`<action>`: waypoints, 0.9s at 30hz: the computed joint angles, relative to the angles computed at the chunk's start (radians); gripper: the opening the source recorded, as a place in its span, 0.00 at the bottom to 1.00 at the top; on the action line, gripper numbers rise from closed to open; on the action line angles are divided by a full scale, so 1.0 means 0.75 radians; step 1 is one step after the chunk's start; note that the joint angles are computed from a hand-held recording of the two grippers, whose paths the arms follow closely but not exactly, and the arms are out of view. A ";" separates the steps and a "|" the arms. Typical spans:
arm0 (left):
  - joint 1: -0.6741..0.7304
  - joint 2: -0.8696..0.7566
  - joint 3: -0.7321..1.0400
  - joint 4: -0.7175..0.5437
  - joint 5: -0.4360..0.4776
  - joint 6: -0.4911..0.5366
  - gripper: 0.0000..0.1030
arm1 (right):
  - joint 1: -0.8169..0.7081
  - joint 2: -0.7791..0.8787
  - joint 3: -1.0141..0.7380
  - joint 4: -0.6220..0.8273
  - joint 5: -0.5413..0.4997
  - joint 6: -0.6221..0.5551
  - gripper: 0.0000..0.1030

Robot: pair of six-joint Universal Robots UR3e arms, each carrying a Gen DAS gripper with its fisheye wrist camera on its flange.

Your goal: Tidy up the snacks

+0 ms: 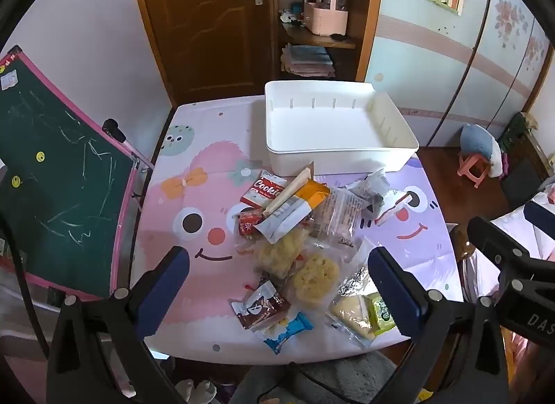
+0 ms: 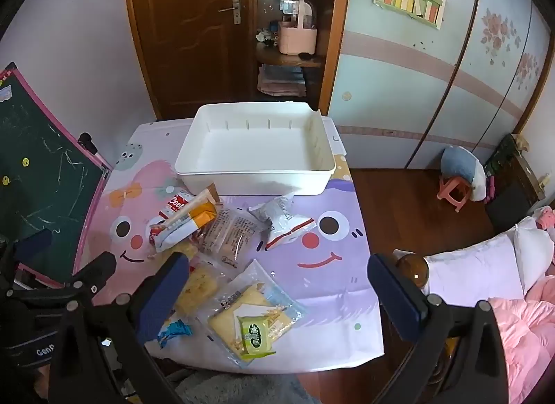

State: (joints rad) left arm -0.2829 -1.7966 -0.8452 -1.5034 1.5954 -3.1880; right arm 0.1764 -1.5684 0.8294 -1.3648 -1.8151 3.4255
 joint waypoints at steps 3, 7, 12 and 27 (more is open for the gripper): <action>0.006 0.010 -0.013 0.007 -0.002 0.011 0.99 | 0.002 -0.006 -0.004 0.005 0.004 0.004 1.00; 0.031 0.030 -0.040 0.001 -0.032 0.035 0.99 | 0.020 -0.009 -0.002 0.006 -0.009 0.014 1.00; 0.014 0.065 -0.061 -0.031 -0.002 0.007 0.99 | 0.047 -0.024 0.029 -0.015 -0.029 0.031 1.00; 0.013 0.102 -0.125 -0.028 -0.011 -0.008 0.99 | 0.043 -0.067 -0.009 0.044 -0.034 0.049 1.00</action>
State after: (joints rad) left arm -0.2729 -1.7203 -0.9388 -1.5246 1.5872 -3.1938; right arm 0.2083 -1.6189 0.8228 -1.3315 -1.8407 3.4626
